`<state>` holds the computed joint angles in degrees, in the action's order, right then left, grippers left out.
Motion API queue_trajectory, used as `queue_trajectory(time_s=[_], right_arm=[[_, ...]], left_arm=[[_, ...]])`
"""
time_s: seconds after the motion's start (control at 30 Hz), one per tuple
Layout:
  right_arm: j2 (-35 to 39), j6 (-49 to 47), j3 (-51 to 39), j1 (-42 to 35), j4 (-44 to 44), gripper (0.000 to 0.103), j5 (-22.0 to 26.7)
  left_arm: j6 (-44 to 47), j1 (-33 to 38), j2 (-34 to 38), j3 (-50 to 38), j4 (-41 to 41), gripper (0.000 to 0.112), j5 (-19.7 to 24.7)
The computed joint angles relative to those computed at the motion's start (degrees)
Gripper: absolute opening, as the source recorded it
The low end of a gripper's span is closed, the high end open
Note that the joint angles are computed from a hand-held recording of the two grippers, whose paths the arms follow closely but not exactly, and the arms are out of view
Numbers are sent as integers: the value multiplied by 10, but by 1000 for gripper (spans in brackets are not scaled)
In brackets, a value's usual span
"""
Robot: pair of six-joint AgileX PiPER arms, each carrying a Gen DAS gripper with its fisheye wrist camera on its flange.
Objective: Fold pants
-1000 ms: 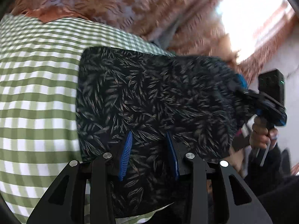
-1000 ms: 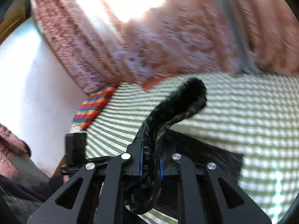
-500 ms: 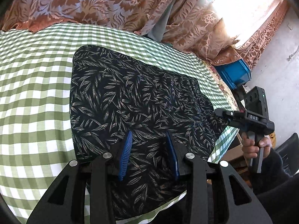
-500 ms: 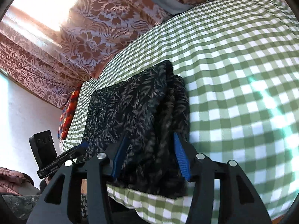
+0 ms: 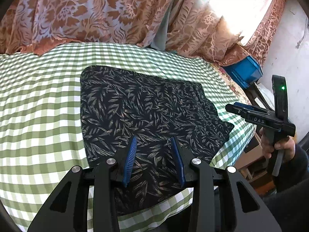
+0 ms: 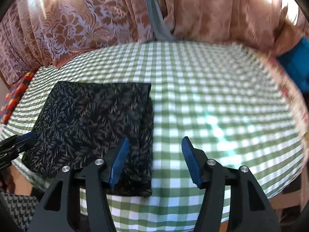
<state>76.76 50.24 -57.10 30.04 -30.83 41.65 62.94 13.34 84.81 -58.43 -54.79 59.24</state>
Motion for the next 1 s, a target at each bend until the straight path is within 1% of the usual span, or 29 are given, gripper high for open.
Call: queue_trajectory(time_s=[0.3,0.67,0.7,0.73,0.8,0.87,0.93,0.97,1.0], right_arm=[[51,25,-47,38,-29,63,18],[76,31,-56,63,-38,63,47],[76,33,-53,64,-38,62,48],[77,34,-51,64,-38,53,51],[83,31,-41,62,-30,44,55],[78,33,-20,54,-25,45,36],[67,30,3,42,-15,45,8],[61,26,11,35,-5,46,-3],[52,14,25,19,17,47,-24]], left_arm=[[13,34,-2,-4,-8,35,15],[25,32,-11,4,-7,35,21],[27,30,-12,5,-4,35,21],[28,25,-14,8,3,35,15],[28,12,-18,19,21,35,-3],[32,-5,-24,36,42,35,-34],[40,-17,-33,52,46,36,-61],[42,-20,-36,55,46,36,-68],[34,-25,-37,53,52,36,-73]])
